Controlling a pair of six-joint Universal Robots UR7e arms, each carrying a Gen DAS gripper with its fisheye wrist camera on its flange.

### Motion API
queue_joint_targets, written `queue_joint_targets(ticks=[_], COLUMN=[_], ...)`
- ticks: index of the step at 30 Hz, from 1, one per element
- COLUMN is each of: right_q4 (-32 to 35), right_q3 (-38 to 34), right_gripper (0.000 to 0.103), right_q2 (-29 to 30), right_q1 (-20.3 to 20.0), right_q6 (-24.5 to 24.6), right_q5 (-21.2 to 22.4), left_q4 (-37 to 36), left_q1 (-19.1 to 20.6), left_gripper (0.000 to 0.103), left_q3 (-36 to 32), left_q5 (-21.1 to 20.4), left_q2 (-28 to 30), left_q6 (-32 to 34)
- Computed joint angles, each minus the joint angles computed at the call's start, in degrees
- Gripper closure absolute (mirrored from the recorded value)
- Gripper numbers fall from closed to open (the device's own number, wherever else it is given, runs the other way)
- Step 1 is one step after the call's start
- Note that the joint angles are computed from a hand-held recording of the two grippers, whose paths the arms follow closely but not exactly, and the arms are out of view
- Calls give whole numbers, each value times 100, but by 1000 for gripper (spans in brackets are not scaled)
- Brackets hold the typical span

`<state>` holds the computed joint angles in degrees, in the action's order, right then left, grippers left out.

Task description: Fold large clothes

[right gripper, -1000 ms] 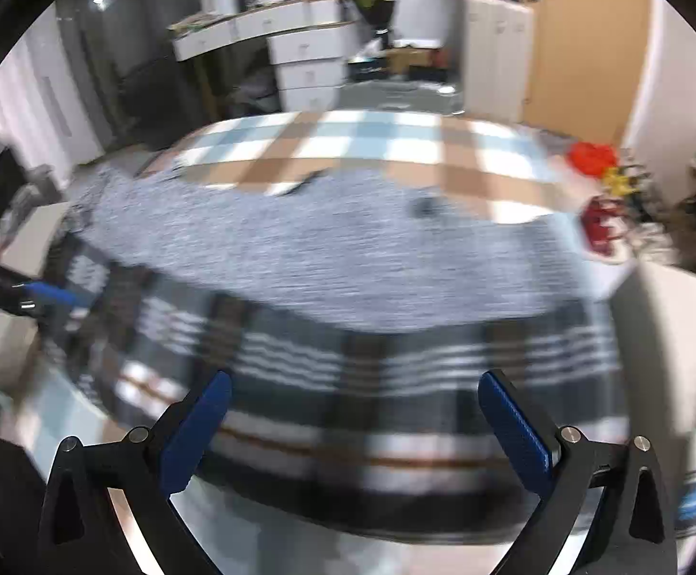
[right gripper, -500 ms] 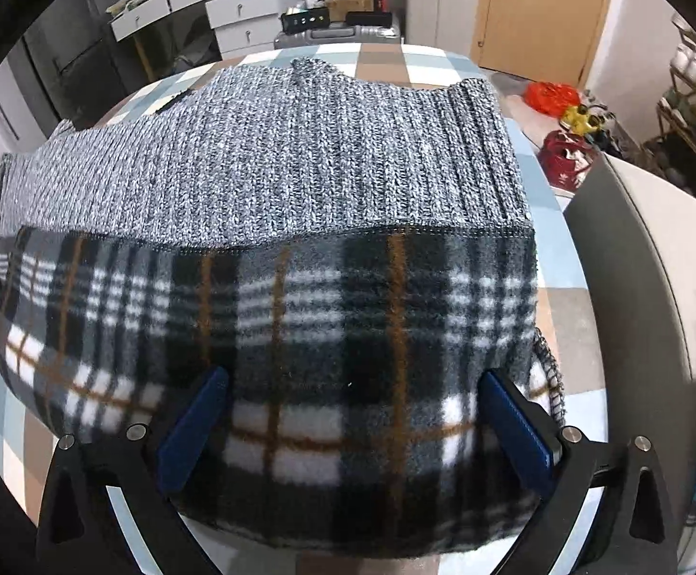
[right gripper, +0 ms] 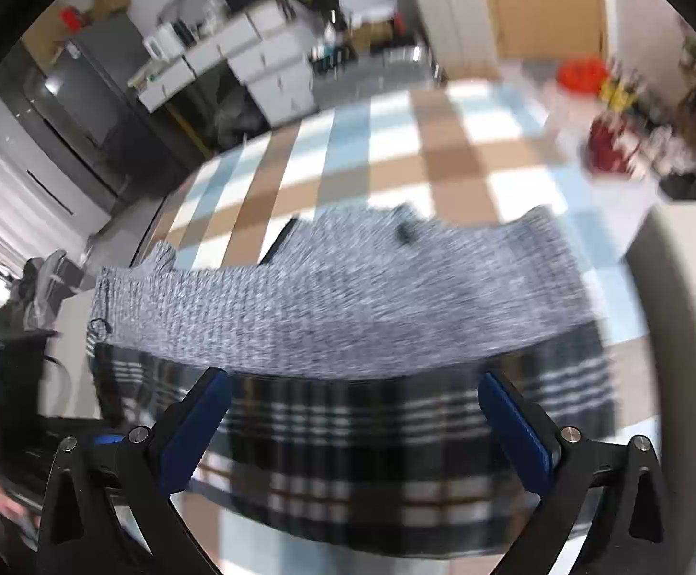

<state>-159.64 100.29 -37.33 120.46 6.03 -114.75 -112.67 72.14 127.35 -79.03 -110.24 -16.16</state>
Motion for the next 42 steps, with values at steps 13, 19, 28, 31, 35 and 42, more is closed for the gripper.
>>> queue_joint_targets(ticks=[13, 19, 28, 31, 35, 42], right_q4=[1338, 593, -28, 78, 211, -559], right_q3=[-1069, -460, 682, 795, 927, 1299], right_gripper=[0, 0, 0, 0, 0, 0], right_q2=[1243, 861, -102, -246, -352, -335], right_q1=[252, 301, 236, 212, 90, -169], right_q6=[-343, -514, 195, 433, 641, 499], right_q5=[-1672, -1418, -1582, -1692, -1685, -1289], left_q4=[-788, -394, 97, 66, -335, -1688], left_q1=[935, 823, -899, -861, -366, 716], left_gripper=[40, 40, 40, 40, 40, 40], left_q3=[187, -15, 670, 730, 739, 740], left_q5=[-798, -474, 2185, 2507, 2698, 1880], left_q2=[178, 72, -1316, -1419, -1188, -793], left_q6=[440, 487, 205, 187, 194, 1183])
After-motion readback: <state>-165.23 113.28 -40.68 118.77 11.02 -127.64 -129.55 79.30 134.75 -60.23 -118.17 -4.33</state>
